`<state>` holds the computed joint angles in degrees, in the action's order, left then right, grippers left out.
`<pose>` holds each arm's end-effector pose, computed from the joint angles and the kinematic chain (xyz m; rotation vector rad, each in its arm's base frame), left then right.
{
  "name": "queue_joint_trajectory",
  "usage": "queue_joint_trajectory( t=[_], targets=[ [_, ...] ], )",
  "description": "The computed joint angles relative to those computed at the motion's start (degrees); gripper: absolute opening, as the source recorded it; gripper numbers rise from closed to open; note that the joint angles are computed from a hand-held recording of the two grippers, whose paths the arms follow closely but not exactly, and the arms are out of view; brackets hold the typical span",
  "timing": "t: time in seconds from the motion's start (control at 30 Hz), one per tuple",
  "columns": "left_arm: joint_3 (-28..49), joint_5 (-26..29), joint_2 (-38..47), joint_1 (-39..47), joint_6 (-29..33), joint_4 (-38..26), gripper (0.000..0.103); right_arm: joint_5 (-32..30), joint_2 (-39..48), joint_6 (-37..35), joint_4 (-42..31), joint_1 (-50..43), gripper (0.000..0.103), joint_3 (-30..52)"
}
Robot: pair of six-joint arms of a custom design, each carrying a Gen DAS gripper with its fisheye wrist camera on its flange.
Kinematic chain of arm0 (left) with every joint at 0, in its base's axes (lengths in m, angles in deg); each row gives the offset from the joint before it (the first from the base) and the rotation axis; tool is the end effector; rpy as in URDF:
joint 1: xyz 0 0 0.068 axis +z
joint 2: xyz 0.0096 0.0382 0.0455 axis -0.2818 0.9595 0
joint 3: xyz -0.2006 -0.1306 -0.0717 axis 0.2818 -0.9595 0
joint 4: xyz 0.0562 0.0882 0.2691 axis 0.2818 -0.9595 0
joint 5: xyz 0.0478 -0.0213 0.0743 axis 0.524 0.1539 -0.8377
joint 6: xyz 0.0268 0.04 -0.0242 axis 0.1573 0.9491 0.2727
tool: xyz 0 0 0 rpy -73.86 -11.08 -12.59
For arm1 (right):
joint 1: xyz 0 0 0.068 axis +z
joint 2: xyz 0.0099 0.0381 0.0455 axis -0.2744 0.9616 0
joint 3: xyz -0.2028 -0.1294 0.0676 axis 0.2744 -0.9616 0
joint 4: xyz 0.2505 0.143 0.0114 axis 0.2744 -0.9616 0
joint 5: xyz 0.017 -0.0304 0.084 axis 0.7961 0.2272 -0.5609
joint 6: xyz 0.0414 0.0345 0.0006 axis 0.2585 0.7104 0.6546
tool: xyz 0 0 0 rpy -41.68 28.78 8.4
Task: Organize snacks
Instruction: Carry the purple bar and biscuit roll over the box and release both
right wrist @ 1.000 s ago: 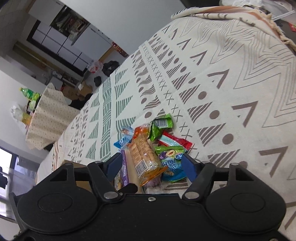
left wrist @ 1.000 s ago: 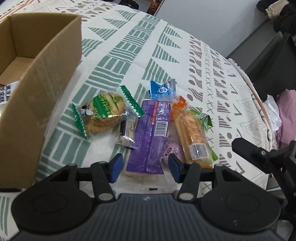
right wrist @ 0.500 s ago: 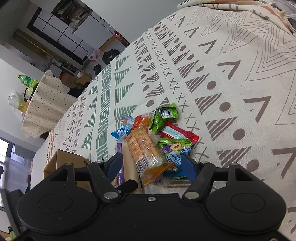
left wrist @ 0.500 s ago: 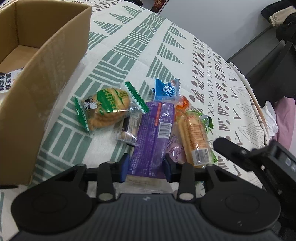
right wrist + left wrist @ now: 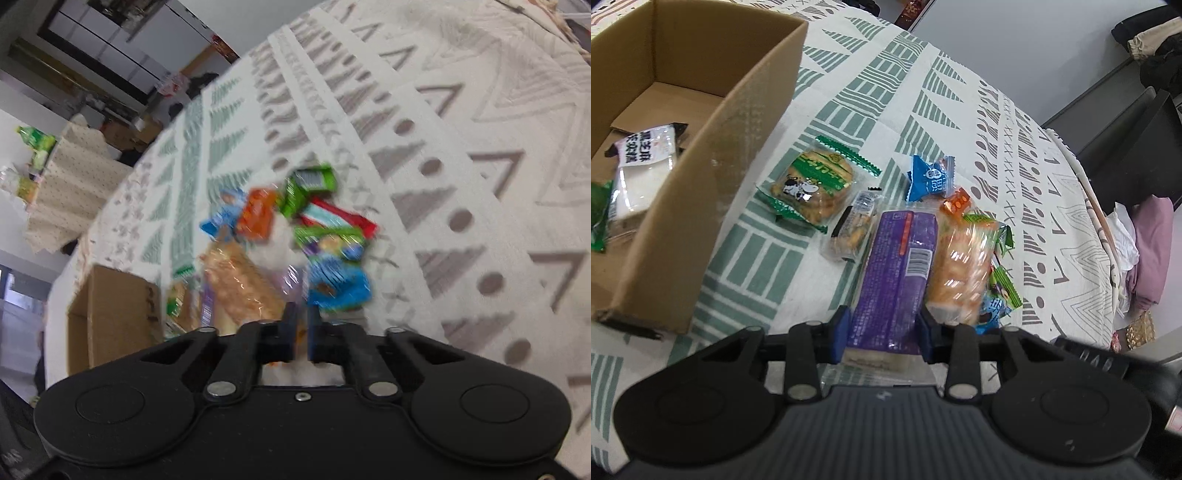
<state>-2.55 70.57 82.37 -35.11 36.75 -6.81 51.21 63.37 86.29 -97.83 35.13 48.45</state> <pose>0.2349 -0.0865 0.1836 -0.3176 2.6624 -0.5622 0.2013 0.2360 0.1978 0.7008 2.5347 0.5720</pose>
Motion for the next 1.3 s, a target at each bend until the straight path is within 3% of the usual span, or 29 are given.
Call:
queue_joint_trajectory(
  t=[0.1, 0.17, 0.27, 0.3, 0.7, 0.83, 0.9, 1.3],
  targets=[
    [-0.6, 0.1, -1.2, 0.3, 0.5, -0.8, 0.037, 0.9, -0.8, 0.5, -2.2, 1.5, 0.010, 0.8],
    [-1.2, -0.1, -1.7, 0.5, 0.7, -0.9, 0.037, 4.7, -1.0, -0.5, -2.4, 2.8, 0.012, 1.7],
    [-1.6, -0.4, -1.8, 0.5, 1.2, -0.6, 0.037, 4.6, 0.1, -2.8, -1.5, 2.7, 0.039, 2.9],
    [-1.6, -0.5, -1.6, 0.6, 1.3, -0.6, 0.038, 3.8, 1.0, -3.4, -1.1, 2.6, 0.042, 3.4],
    [-1.9, -1.4, 2.6, 0.1, 2.8, 2.4, 0.046, -4.9, 8.8, -5.4, 4.7, -0.3, 0.045, 5.2],
    [-1.5, -1.5, 3.2, -0.1, 3.9, 2.4, 0.045, -5.1, 8.8, -5.5, 5.1, -0.3, 0.042, 5.0],
    [-1.4, -1.9, 3.0, -0.4, 4.8, 2.2, 0.041, -5.8, 8.3, -5.7, 6.0, -0.3, 0.033, 4.5],
    [-1.6, -0.1, -5.4, 1.7, 5.4, -2.4, 0.035, -1.1, 1.8, -5.1, 5.4, 1.4, 0.028, 2.2]
  ],
)
